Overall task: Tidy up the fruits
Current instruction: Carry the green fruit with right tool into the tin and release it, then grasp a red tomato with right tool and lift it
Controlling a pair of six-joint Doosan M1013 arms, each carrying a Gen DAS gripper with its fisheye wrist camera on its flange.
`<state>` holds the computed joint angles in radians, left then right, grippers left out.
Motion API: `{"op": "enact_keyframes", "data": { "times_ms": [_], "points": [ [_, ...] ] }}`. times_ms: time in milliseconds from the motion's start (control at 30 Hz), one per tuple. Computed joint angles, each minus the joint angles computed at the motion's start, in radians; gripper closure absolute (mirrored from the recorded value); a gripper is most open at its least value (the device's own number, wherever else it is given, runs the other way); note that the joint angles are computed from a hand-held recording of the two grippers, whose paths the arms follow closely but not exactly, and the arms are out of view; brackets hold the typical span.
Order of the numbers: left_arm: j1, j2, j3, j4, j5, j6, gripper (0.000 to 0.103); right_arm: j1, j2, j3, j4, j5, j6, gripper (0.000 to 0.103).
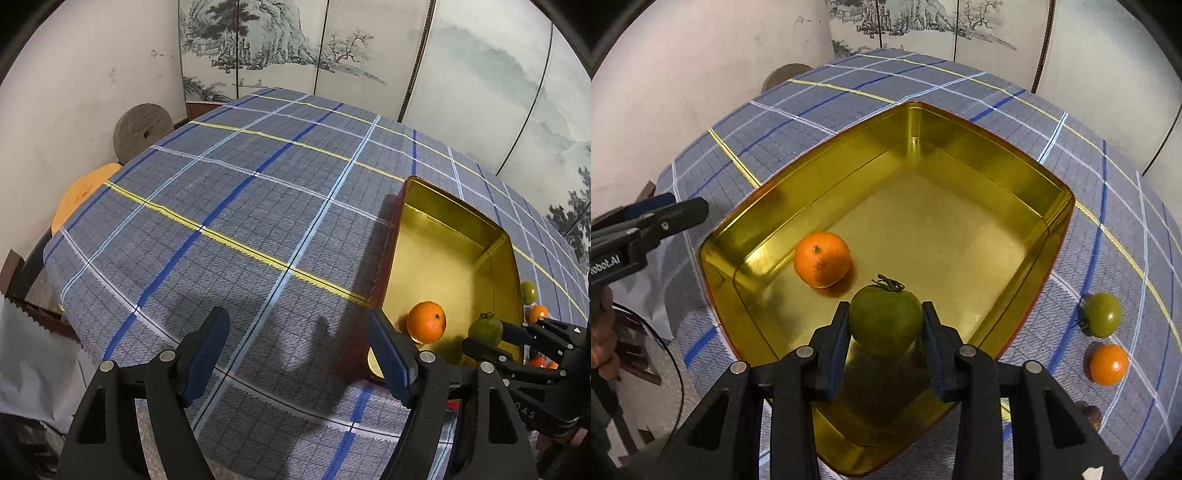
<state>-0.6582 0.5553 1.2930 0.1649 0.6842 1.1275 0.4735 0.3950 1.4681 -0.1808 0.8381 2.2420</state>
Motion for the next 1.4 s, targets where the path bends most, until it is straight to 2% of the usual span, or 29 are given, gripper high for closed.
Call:
{"op": "enact_keyframes", "data": {
  "times_ms": [267, 533, 567, 667, 767, 933, 1033, 1167, 1200, 1400],
  "points": [
    [-0.004, 0.002, -0.002, -0.024, 0.003, 0.028, 0.026, 0.001, 0.014, -0.014, -0.031, 0.046, 0.008, 0.067],
    [-0.008, -0.003, 0.006, -0.022, 0.008, 0.033, 0.026, 0.004, 0.019, -0.02, -0.036, 0.048, 0.011, 0.067],
    [-0.009, -0.002, 0.006, -0.019, 0.011, 0.033, 0.026, 0.004, 0.018, -0.019, -0.035, 0.045, 0.014, 0.066],
    [-0.013, -0.003, 0.007, -0.022, 0.011, 0.041, 0.026, 0.001, 0.011, -0.01, -0.023, 0.019, 0.02, 0.054],
    [-0.018, -0.007, 0.007, -0.023, 0.005, 0.049, 0.026, 0.002, 0.0, -0.002, -0.034, 0.0, 0.04, 0.053],
    [-0.038, -0.019, 0.015, -0.033, -0.027, 0.097, 0.026, 0.014, -0.083, 0.08, -0.114, -0.124, 0.167, 0.053],
    [-0.053, -0.026, 0.02, -0.077, -0.043, 0.161, 0.026, 0.028, -0.143, 0.137, -0.2, -0.14, 0.278, 0.053],
    [-0.08, -0.035, 0.027, -0.153, -0.056, 0.284, 0.026, 0.042, -0.231, 0.232, -0.321, -0.09, 0.458, 0.053],
    [-0.087, -0.036, 0.027, -0.164, -0.055, 0.307, 0.026, 0.047, -0.256, 0.262, -0.352, -0.054, 0.514, 0.053],
    [-0.137, -0.037, 0.029, -0.261, -0.029, 0.477, 0.026, 0.046, -0.358, 0.388, -0.362, 0.064, 0.652, 0.053]
  ]
}}
